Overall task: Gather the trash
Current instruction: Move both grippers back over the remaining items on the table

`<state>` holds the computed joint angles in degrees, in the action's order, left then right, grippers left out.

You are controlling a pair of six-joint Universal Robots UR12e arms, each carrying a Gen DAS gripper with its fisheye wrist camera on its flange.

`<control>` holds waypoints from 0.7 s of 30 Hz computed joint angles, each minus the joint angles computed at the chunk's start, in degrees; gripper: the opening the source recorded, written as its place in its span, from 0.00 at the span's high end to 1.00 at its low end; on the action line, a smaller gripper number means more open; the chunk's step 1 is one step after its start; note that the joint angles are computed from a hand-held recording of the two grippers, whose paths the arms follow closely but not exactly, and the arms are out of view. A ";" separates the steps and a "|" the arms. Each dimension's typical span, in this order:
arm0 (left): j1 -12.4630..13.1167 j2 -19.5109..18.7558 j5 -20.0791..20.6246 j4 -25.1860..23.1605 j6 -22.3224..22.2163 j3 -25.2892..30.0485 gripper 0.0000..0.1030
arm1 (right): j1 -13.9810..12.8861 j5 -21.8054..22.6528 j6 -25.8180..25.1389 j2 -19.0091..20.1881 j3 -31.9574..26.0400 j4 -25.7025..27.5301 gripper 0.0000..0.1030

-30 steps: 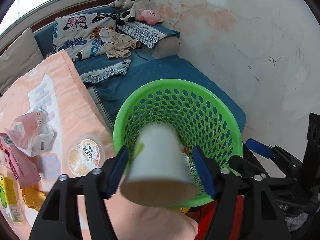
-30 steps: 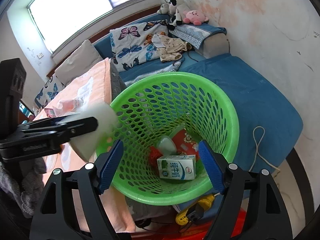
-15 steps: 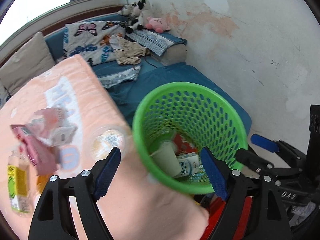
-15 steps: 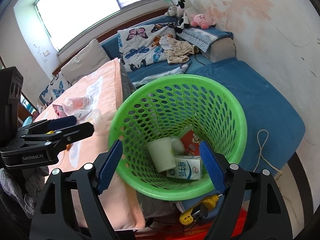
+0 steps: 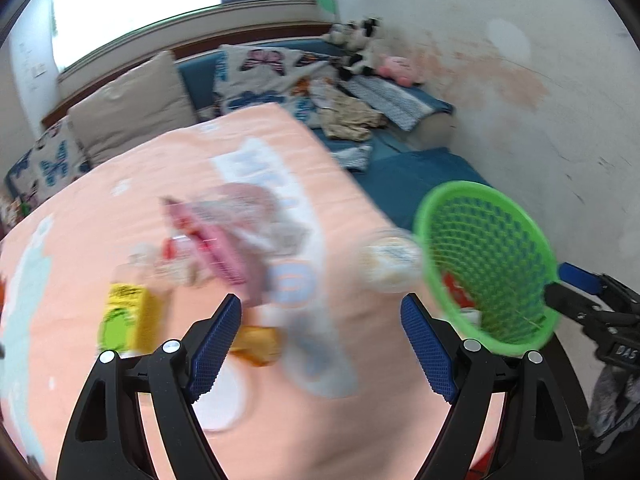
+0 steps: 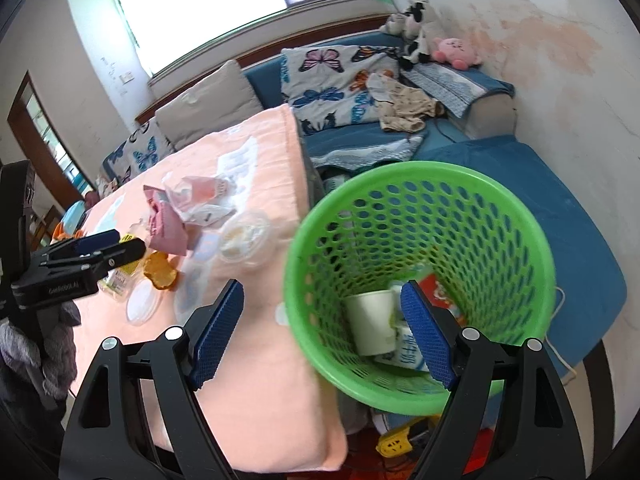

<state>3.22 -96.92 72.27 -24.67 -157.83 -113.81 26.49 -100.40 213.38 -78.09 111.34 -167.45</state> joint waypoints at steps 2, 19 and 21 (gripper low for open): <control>1.39 -0.20 0.81 0.41 -0.84 0.17 0.23 | 0.06 0.53 -0.71 0.57 -0.77 0.13 0.22; 8.17 -4.08 7.27 0.84 -5.62 2.69 0.23 | 1.29 4.31 -8.22 7.57 -10.01 5.73 0.21; 8.55 -4.56 7.16 0.13 -5.44 3.10 0.23 | 1.37 4.43 -8.97 8.45 -11.08 6.67 0.20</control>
<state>11.77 -101.48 79.43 -24.54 -163.27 -110.72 27.86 -95.97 204.41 -69.64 100.26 -160.78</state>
